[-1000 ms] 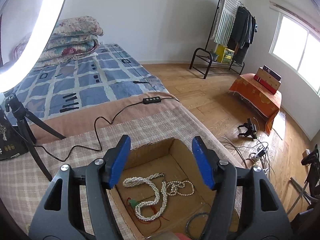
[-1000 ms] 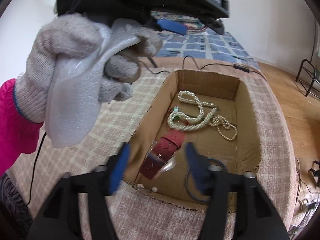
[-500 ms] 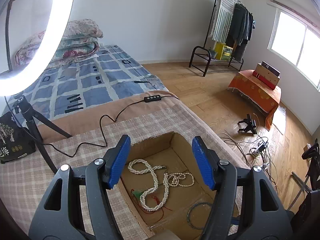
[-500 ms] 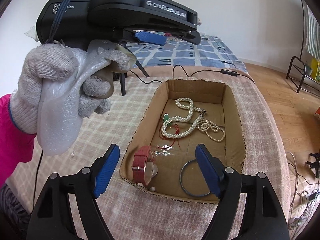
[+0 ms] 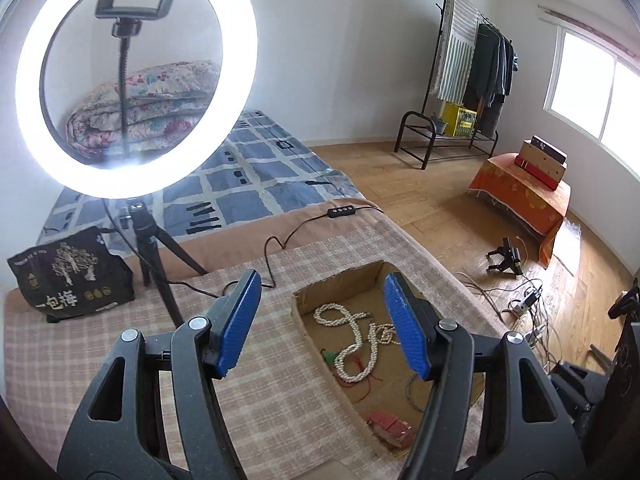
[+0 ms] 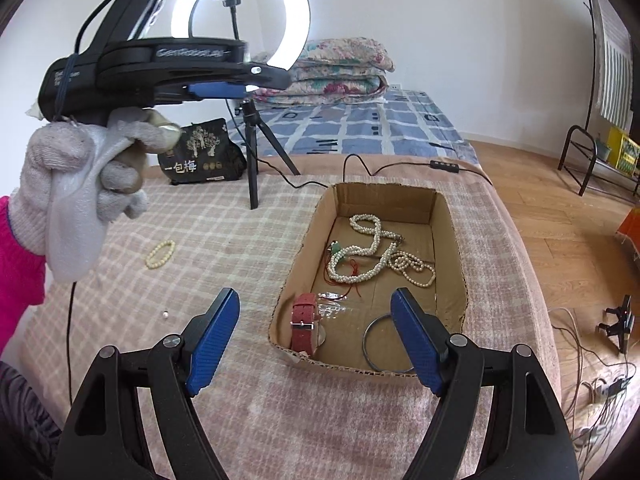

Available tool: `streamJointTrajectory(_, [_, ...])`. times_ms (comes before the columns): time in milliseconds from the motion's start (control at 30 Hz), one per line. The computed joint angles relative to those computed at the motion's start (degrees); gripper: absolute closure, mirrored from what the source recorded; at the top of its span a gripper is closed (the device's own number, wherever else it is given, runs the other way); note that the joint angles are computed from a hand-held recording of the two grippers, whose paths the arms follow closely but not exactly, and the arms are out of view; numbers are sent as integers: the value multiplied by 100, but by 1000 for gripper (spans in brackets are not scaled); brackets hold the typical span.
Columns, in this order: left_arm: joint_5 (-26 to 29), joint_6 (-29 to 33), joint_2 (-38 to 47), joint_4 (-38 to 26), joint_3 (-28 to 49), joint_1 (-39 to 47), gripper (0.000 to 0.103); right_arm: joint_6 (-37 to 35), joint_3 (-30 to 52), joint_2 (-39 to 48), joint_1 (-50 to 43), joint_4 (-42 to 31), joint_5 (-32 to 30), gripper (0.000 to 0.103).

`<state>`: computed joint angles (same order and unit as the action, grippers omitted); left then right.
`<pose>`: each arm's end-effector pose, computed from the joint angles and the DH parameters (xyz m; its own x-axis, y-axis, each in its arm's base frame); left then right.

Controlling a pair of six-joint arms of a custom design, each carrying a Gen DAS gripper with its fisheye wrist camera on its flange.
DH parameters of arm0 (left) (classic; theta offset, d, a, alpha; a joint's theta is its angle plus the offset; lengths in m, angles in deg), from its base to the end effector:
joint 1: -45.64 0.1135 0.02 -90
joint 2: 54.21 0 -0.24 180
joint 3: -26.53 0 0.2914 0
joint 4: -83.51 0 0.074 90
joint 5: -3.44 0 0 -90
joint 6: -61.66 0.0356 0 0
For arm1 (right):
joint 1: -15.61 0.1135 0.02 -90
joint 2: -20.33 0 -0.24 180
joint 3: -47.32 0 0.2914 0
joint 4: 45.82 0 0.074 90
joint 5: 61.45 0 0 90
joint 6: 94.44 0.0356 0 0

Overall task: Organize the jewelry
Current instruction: 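Open the left gripper to drop the necklace while the right releases the watch, then move the left gripper to the cream bead bracelet while the right approaches the pearl earring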

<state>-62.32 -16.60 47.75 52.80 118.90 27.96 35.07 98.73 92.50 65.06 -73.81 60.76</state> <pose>0.4131 -0.1470 0.2309 -0.4863 0.3497 -0.8007 0.6886 0.7175 -0.1048 0.2014 0.2062 0.1604 -0.6408 0.0791 -0.7637 -0.0088 0.9939 0.1103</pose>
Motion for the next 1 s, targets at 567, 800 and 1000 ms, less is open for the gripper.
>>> streamJointTrajectory(567, [1111,1761,-1074,-583,-931,2734,37,-360,979,928,1007,137,796,25])
streamJointTrajectory(800, [1201,1981,-445,-592,-933,3511,37,-683,1558,1800,984,436,289,25])
streamJointTrajectory(1000, [1069,2188,53,-474,-1051,3708,37,-871,2138,2790,876,623,-356,25])
